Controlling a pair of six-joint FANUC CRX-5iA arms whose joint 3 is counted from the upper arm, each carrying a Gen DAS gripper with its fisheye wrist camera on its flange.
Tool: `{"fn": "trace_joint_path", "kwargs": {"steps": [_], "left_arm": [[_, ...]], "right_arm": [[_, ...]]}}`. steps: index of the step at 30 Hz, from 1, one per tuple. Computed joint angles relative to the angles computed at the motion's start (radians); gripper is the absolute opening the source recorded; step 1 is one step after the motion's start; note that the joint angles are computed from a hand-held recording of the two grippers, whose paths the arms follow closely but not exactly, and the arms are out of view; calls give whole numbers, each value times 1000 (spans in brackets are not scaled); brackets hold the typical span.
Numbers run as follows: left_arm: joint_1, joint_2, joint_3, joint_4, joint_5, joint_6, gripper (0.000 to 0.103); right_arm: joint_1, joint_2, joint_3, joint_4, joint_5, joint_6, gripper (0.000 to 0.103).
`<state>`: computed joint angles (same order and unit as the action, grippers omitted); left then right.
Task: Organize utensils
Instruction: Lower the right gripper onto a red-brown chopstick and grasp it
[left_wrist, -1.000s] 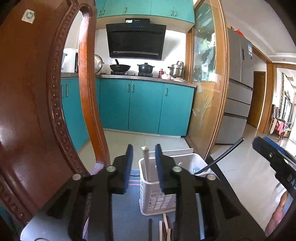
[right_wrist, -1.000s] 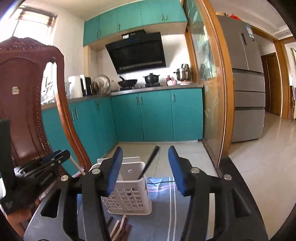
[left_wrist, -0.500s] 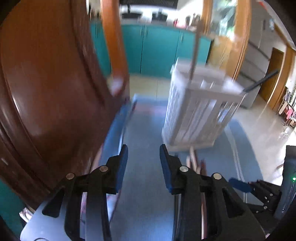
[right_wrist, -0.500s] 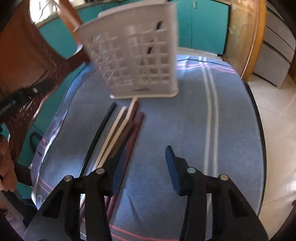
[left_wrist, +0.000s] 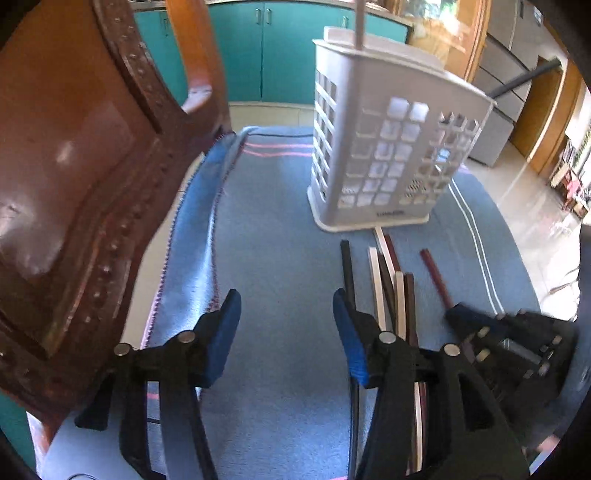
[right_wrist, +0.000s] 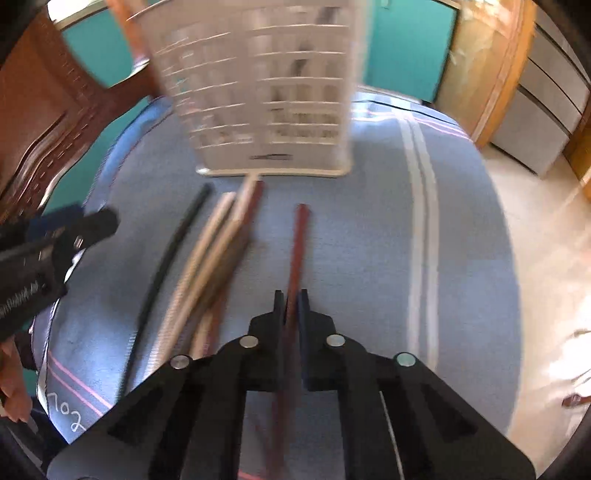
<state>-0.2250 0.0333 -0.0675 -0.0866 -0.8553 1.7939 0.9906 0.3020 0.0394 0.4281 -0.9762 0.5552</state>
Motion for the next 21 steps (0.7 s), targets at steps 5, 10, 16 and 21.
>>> {"fn": "trace_joint_path", "kwargs": {"steps": [5, 10, 16, 21], "left_arm": [[-16, 35, 21, 11, -27, -27, 56], [-45, 73, 41, -1, -46, -34, 56], [-61, 99, 51, -12, -55, -34, 51], [-64, 111, 56, -17, -46, -33, 51]], "right_arm": [[-17, -44, -55, 26, 43, -78, 8], [-12, -19, -29, 20, 17, -63, 9], [-21, 25, 12, 20, -14, -43, 14], [-15, 21, -3, 50, -36, -55, 26]]}}
